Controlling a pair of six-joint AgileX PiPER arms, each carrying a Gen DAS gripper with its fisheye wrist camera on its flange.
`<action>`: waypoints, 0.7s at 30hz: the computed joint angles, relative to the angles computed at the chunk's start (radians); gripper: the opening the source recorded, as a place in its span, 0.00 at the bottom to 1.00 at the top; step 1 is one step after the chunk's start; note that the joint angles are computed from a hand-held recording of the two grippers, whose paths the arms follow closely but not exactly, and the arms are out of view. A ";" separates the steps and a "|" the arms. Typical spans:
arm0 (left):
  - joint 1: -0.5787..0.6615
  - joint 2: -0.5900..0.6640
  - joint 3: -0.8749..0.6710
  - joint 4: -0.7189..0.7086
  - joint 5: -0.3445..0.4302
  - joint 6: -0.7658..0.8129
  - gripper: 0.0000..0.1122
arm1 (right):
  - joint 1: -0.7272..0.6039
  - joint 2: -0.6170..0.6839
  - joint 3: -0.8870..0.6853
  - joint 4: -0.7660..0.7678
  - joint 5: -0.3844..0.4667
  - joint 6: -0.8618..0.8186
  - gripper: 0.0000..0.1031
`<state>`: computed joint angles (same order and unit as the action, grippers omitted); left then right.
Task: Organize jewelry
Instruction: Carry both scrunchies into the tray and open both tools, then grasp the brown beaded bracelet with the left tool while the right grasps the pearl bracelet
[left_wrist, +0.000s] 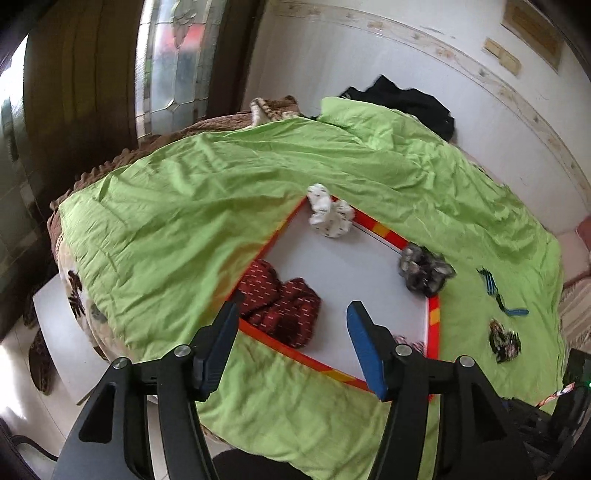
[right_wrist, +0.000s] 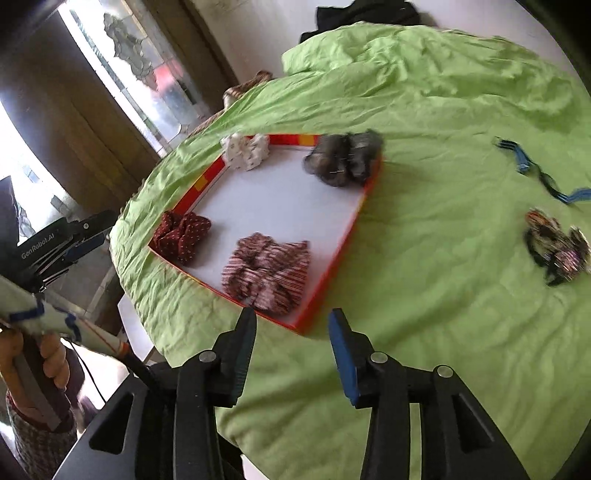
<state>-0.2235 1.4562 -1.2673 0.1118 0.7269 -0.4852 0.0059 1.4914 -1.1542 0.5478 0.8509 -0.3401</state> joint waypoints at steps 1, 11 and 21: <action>-0.024 0.000 -0.004 0.024 0.007 -0.020 0.53 | -0.035 -0.025 0.030 0.014 0.004 -0.023 0.45; -0.297 0.104 -0.124 0.124 0.075 -0.108 0.53 | -0.506 -0.134 0.234 0.111 0.094 -0.271 0.46; -0.490 0.384 -0.450 -0.049 0.187 -0.005 0.53 | -0.875 -0.062 0.210 0.200 0.188 -0.445 0.46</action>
<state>-0.7136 1.8406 -1.7170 0.0631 0.9142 -0.4899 -0.8690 1.4299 -0.9439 0.7481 1.0388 -0.7851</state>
